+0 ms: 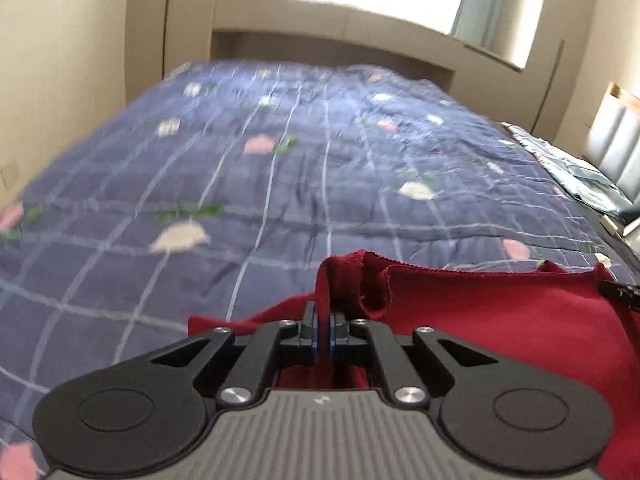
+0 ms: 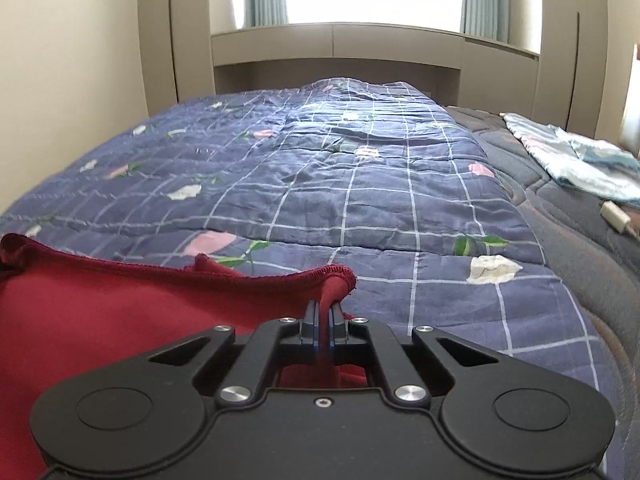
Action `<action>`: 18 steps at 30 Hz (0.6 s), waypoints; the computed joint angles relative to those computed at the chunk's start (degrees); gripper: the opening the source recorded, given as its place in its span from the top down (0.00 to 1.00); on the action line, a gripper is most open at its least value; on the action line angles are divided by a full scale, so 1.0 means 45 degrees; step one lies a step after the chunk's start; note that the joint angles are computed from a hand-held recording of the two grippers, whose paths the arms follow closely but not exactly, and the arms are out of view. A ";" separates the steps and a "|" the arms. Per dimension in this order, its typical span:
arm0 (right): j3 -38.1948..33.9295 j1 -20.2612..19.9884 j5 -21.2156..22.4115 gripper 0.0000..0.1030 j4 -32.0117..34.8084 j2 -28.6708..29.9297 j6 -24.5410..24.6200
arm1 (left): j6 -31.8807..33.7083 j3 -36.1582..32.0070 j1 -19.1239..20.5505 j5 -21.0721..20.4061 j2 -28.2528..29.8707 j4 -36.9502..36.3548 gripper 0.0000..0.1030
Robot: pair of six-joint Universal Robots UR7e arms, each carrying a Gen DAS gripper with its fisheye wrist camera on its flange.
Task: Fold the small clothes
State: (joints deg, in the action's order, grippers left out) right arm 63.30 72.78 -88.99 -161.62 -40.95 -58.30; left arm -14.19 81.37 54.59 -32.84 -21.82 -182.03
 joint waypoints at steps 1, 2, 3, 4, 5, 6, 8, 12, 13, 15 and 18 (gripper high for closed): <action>0.0103 0.0021 -0.0071 0.90 -0.0158 -0.0040 -0.0185 | -0.0383 0.0136 0.0015 0.0097 -0.0076 0.0019 0.80; 0.0218 0.0027 -0.0094 0.81 -0.0308 -0.0104 -0.0341 | -0.0659 0.0315 -0.0017 0.0184 -0.0148 -0.0186 0.67; 0.0372 0.0016 -0.0071 0.74 -0.0475 -0.0200 -0.0482 | -0.0827 0.0490 -0.0039 0.0249 -0.0217 -0.0580 0.42; 0.0505 -0.0009 -0.0011 0.71 -0.0483 -0.0318 -0.0580 | -0.0895 0.0629 -0.0097 0.0459 -0.0228 -0.1039 0.31; 0.0670 -0.0021 -0.0007 0.59 -0.0550 -0.0447 -0.0649 | -0.0857 0.0606 -0.0190 0.0810 -0.0118 -0.1512 0.18; 0.0923 -0.0023 -0.0034 0.40 -0.0801 -0.0589 -0.0746 | -0.0850 0.0642 -0.0290 0.1235 -0.0082 -0.1864 0.14; 0.1667 -0.0085 0.0172 0.18 -0.1483 -0.0978 -0.1068 | -0.1278 0.0825 -0.0442 0.1942 -0.0187 -0.1793 0.13; 0.3207 -0.0179 0.0875 0.03 -0.2361 -0.1719 -0.2132 | -0.0156 0.0589 -0.0767 0.2737 0.0253 -0.2581 0.02; 0.3505 -0.0164 0.0994 0.03 -0.2642 -0.1776 -0.2546 | 0.0923 0.0251 -0.0829 0.2782 0.0608 -0.3071 0.02; 0.3881 -0.0025 0.0944 0.03 -0.3241 -0.1668 -0.3563 | 0.2226 -0.0612 -0.0820 0.2869 0.1224 -0.3052 0.01; 0.3901 0.0165 0.0777 0.02 -0.4504 -0.1080 -0.4761 | 0.3913 -0.2420 -0.0752 0.3453 0.2426 -0.2812 0.01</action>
State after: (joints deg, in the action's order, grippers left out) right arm 80.86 73.52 -85.50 -181.89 -45.81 -79.73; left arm 3.42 70.48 51.21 -17.31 -10.91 -194.68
